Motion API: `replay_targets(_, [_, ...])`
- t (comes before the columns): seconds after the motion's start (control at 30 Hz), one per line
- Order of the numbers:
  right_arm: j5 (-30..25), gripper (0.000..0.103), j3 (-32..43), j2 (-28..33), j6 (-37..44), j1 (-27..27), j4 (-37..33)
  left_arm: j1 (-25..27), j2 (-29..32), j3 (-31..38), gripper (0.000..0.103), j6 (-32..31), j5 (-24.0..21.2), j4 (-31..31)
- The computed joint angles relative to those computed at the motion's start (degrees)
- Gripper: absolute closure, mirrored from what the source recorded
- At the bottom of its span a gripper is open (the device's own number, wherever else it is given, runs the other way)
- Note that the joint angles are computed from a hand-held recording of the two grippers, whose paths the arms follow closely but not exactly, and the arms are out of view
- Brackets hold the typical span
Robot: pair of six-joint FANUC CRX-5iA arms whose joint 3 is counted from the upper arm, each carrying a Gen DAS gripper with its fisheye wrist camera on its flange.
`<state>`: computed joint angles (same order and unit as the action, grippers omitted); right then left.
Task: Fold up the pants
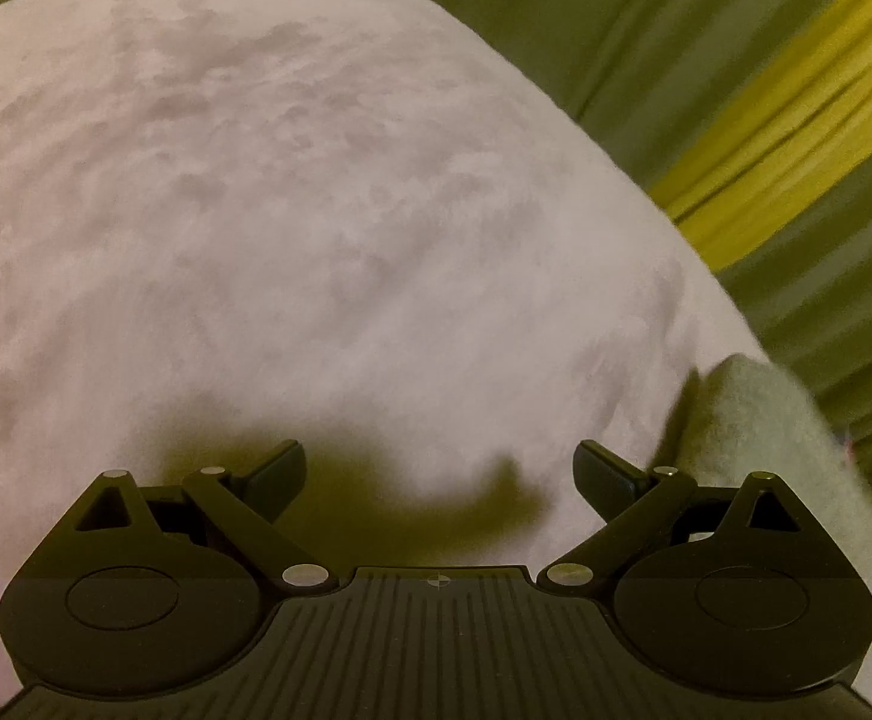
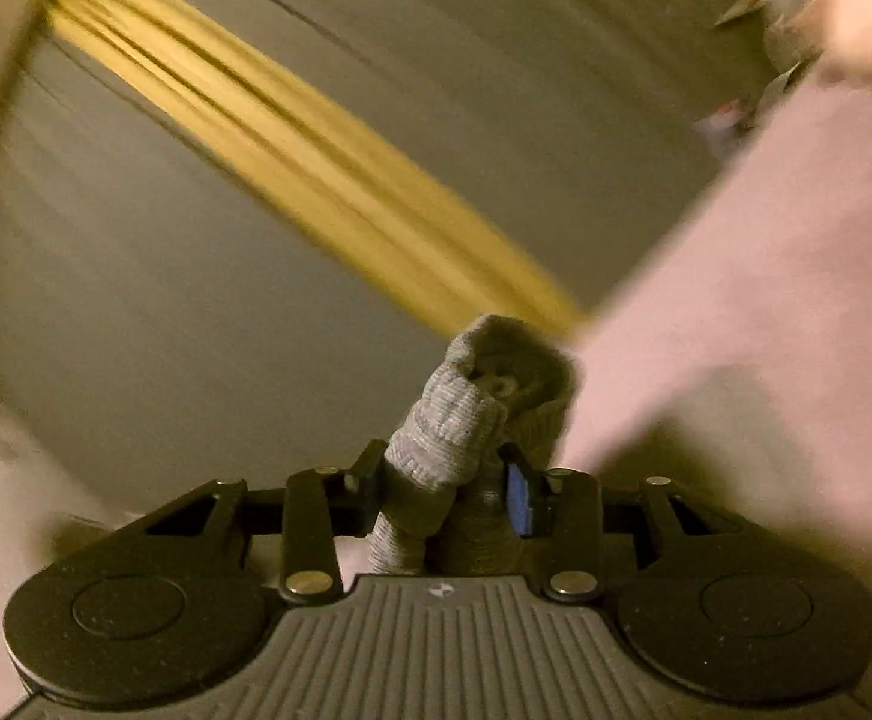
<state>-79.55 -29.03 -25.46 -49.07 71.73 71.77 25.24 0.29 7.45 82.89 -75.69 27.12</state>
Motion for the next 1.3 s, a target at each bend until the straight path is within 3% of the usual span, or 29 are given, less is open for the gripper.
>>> replay_targets(0.07, [-6.31,0.062,3.08,1.54,7.18,1.77,-13.59,-0.73,0.52,1.06,0.004,-1.09,-0.95,-0.96])
replay_targets(0.13, [-7.99,0.059,2.28,1.23,5.16,2.62,-19.89,-1.01,0.42,1.2,0.004,-2.86,-1.43,-1.0])
replay_targets(0.2, [-6.76,0.059,-0.14,-0.91,1.29,3.29,-16.99,-1.07,-0.05,0.68,0.004,-4.21,-0.94,-0.62])
replay_targets(0.3, [-5.93,0.054,1.19,-0.74,5.08,2.71,-16.03,-1.47,0.03,1.04,0.004,-4.51,-1.1,-1.2])
replay_targets(0.37, [-5.25,0.04,1.13,-1.08,5.8,2.72,-16.37,-1.86,0.61,1.94,0.004,-4.39,-2.07,-2.17])
replay_targets(0.53, [-2.01,0.032,-4.07,-5.71,-3.91,4.27,-14.77,-1.89,0.64,2.15,0.004,-4.45,-2.39,-2.33])
replay_targets(0.63, [2.72,0.017,-7.81,-8.29,-10.7,3.8,-10.87,-2.45,0.85,2.79,0.004,-4.04,-2.71,-3.37])
replay_targets(0.67, [4.25,0.016,-8.46,-8.72,-11.38,3.13,-10.55,-2.67,1.06,3.1,0.004,-3.94,-2.9,-3.73])
replay_targets(0.73, [5.8,0.017,-8.75,-8.29,-11.45,1.75,-10.45,-2.91,1.39,3.7,0.004,-3.96,-3.45,-4.42])
replay_targets(0.8, [5.61,0.028,-8.65,-7.36,-11.65,1.18,-10.12,-2.96,1.42,3.88,0.004,-4.14,-3.62,-4.57])
replay_targets(0.83, [3.51,0.052,-7.96,-6.68,-11.39,2.34,-10.37,-3.0,1.43,3.95,0.004,-4.1,-3.59,-4.63])
replay_targets(0.87, [1.23,0.056,-6.93,-5.89,-9.84,3.3,-11.34,-3.04,1.4,3.92,0.004,-4.07,-3.53,-4.72])
replay_targets(1.0, [-0.83,0.06,-6.19,-4.85,-9.87,4.53,-9.57,-3.17,1.58,4.01,0.004,-4.12,-3.69,-4.76])
replay_targets(1.13, [-0.97,0.061,-7.64,-5.57,-18.16,6.28,-4.7,-2.96,1.61,3.99,0.004,-4.16,-3.75,-4.43])
replay_targets(1.2, [-2.24,0.061,-7.56,-5.97,-20.09,8.13,-4.91,-2.92,1.7,4.01,0.004,-4.23,-3.78,-4.38])
replay_targets(1.3, [-5.84,0.061,-5.37,-5.53,-16.52,10.46,-9.53,-3.16,2.16,4.42,0.004,-4.53,-4.22,-4.61])
